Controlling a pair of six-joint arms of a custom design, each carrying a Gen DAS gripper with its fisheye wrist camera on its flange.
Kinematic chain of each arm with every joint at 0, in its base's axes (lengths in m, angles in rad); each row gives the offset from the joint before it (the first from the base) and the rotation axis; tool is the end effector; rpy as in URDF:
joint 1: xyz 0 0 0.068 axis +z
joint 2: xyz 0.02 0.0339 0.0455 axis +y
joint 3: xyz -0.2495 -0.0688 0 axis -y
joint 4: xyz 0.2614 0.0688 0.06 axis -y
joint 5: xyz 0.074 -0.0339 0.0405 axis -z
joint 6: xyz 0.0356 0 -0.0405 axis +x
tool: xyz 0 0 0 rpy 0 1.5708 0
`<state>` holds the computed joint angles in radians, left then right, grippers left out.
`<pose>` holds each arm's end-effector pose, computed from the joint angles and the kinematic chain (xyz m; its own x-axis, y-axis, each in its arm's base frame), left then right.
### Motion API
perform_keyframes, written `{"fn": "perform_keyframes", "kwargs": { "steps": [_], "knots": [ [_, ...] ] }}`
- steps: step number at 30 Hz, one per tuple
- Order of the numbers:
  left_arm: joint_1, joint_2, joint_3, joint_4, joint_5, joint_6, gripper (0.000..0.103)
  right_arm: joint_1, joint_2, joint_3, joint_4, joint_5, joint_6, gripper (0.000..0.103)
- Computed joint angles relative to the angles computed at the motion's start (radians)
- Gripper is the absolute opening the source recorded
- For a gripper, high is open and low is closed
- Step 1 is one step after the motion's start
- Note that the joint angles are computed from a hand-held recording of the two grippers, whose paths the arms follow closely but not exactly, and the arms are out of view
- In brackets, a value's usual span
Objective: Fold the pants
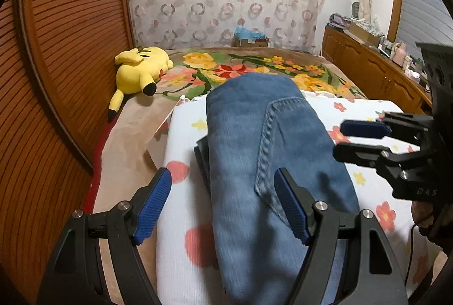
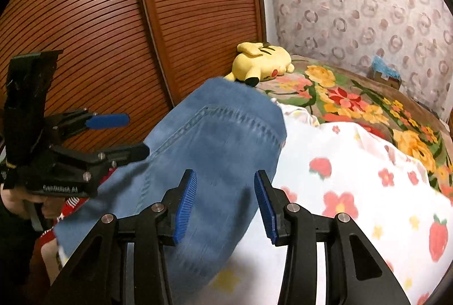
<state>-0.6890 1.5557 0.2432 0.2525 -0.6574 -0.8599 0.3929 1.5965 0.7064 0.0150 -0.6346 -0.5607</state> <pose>0.1612 -0.1046 0.0364 -0.6460 -0.2450 -0.7229 -0.3323 0.9429 -0.0226 0.2722 0.1356 0.1187 -0.2499 -0.5671 -0.7848 -0.9355 0.3505 0.0446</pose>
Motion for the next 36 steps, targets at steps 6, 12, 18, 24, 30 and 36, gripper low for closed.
{"fn": "perform_keyframes", "kwargs": {
  "steps": [6,12,18,24,30,36],
  "knots": [
    [0.117,0.132,0.030,0.103,0.061,0.088,0.076,0.049,0.190,0.170,0.062,0.040,0.066,0.044],
    [0.201,0.333,0.042,0.282,0.147,0.123,0.076,0.098,0.387,0.364,0.038,0.082,0.087,0.051],
    [0.217,0.405,0.026,0.394,0.179,0.131,0.076,0.107,0.508,0.476,0.026,0.094,0.116,0.067],
    [0.232,0.398,0.010,0.438,0.220,0.160,0.067,0.084,0.577,0.572,-0.051,0.050,0.124,0.071],
    [0.235,0.394,0.021,0.460,0.262,0.195,0.044,0.082,0.635,0.672,-0.213,0.013,0.044,0.071],
    [0.239,0.395,0.026,0.471,0.278,0.210,0.037,0.072,0.691,0.759,-0.272,-0.013,0.035,0.071]
  ]
}}
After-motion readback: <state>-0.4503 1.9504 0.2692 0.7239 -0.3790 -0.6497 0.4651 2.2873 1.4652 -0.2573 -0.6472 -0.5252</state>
